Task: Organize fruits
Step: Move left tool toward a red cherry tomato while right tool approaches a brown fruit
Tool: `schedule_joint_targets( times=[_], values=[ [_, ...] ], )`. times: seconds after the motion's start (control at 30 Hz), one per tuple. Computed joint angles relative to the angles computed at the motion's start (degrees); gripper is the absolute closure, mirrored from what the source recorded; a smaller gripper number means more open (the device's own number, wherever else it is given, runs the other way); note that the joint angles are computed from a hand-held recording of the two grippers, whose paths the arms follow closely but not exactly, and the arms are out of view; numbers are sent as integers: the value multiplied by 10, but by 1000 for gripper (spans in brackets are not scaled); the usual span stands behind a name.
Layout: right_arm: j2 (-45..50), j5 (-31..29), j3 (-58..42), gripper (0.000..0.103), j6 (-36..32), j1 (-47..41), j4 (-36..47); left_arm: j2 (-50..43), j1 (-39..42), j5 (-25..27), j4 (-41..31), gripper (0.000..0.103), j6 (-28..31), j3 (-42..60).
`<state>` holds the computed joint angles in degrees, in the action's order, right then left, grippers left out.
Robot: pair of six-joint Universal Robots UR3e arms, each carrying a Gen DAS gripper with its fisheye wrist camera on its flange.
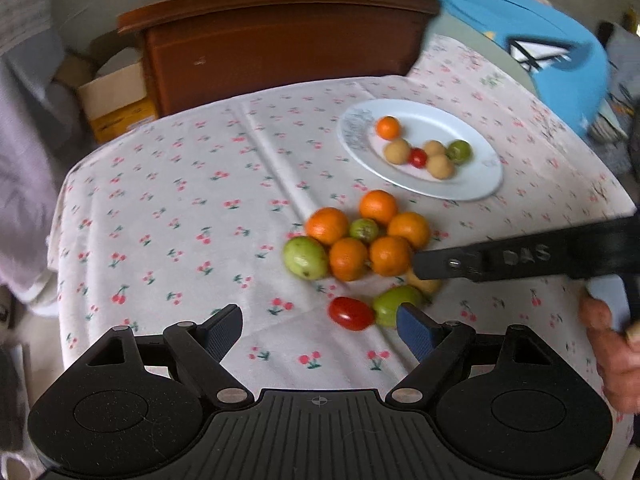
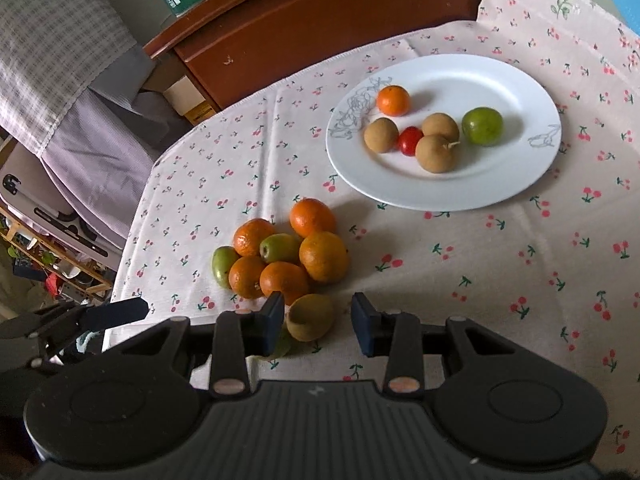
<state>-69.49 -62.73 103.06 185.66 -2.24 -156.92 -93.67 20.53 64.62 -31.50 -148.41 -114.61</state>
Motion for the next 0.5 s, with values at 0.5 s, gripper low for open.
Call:
schedule_joint_targets(
  times=[0.5],
  values=[
    [7, 1, -5, 75, -5, 2, 8, -9, -1, -34, 21, 22, 49, -29]
  ],
)
